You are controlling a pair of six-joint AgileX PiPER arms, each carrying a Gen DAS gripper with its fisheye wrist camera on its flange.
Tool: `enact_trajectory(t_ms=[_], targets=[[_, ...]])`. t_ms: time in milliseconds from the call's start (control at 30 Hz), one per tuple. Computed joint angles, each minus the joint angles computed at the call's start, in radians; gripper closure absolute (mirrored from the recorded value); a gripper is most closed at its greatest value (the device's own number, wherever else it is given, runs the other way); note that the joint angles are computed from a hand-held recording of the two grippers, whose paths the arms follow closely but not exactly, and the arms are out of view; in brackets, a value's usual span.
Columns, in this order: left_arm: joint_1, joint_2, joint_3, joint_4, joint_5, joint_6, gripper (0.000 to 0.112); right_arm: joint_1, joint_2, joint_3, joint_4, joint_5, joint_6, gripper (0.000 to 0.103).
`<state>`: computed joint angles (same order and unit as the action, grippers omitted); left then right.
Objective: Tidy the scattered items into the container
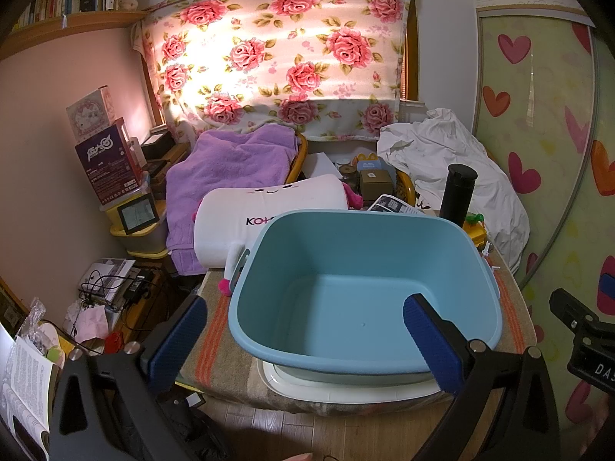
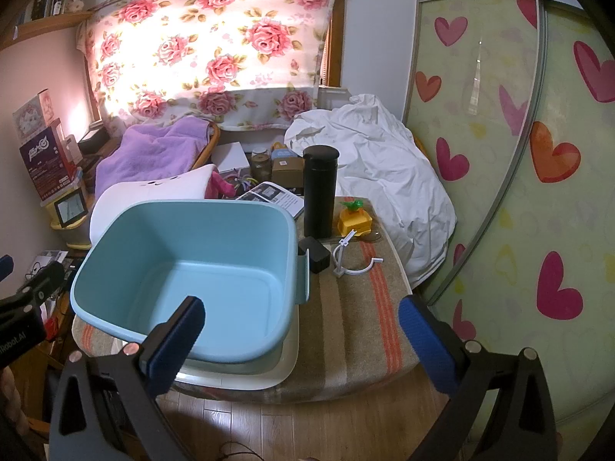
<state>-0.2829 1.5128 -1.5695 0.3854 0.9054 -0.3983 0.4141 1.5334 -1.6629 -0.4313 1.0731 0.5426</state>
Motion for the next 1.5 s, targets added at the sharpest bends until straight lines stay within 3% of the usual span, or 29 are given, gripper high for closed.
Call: enact_trajectory(t_ms=[400, 1000, 1167, 1500], targets=[[0.005, 0.016, -0.028, -0.011, 0.008, 0.008, 0.009, 0.005, -0.006, 0.001, -0.003, 0.008, 0.001, 0.000], [-0.039, 0.125, -0.204, -0.185, -0.036, 0.207, 0.009, -0.072, -0.084, 0.038, -0.072, 0.080, 0.062, 0.000], [-0.095, 0.182, -0.288, -0.151, -0.011, 0.178, 0.009, -0.156, -0.088, 0.027, 0.002, 0.046, -0.024, 0.000], [-0.229, 0.358, -0.553, -0.065, 0.105, 0.068, 0.009, -0.407, -0.036, -0.040, 0.306, -0.032, -0.385, 0.000]])
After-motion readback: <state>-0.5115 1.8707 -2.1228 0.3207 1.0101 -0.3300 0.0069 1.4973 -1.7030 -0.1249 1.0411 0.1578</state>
